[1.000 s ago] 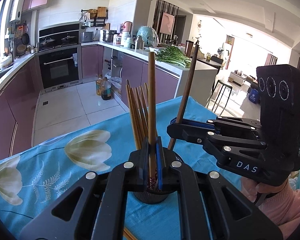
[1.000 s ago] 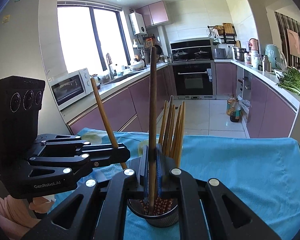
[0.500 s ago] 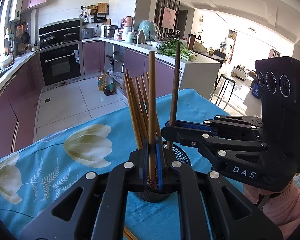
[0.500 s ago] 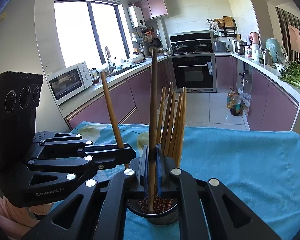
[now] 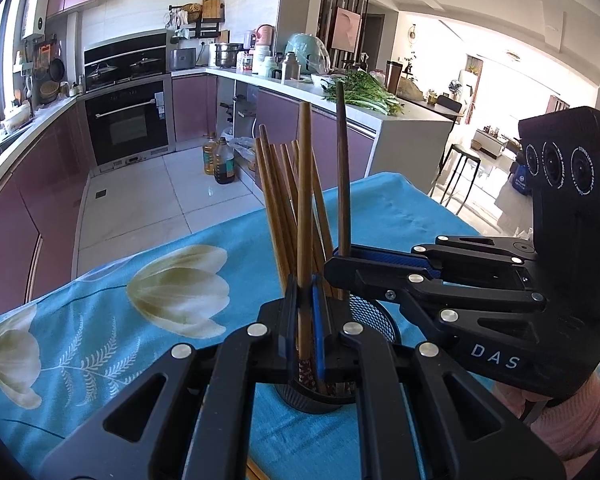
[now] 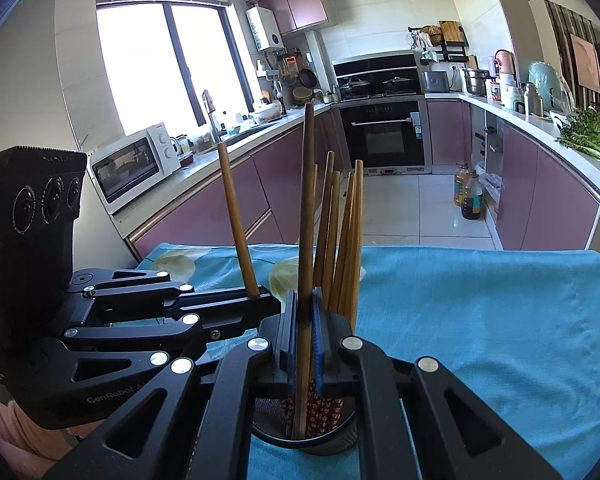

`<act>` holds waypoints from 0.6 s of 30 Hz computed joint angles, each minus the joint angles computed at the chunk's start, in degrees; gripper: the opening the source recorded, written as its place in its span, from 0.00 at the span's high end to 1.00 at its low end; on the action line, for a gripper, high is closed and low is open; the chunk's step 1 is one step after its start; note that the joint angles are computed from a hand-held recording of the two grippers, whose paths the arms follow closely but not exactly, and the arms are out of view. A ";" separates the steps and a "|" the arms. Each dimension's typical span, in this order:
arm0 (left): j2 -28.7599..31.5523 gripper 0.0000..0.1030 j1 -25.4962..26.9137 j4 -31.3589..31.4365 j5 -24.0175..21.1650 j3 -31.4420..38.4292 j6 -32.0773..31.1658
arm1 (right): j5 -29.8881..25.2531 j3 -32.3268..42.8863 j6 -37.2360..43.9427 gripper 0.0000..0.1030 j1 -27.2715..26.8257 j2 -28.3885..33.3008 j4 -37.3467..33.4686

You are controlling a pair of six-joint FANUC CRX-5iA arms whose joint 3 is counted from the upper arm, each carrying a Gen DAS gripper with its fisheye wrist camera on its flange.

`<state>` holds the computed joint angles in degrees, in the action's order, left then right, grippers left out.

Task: Organize utensils
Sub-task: 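Lower the left tool's chopstick into the mesh cup and open while the right tool does likewise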

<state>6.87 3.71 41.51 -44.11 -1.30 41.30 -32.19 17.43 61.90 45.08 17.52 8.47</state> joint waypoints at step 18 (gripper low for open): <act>1.45 0.91 0.26 0.46 -0.23 0.14 2.04 | 0.64 -1.19 -2.07 0.92 -0.33 -0.29 0.28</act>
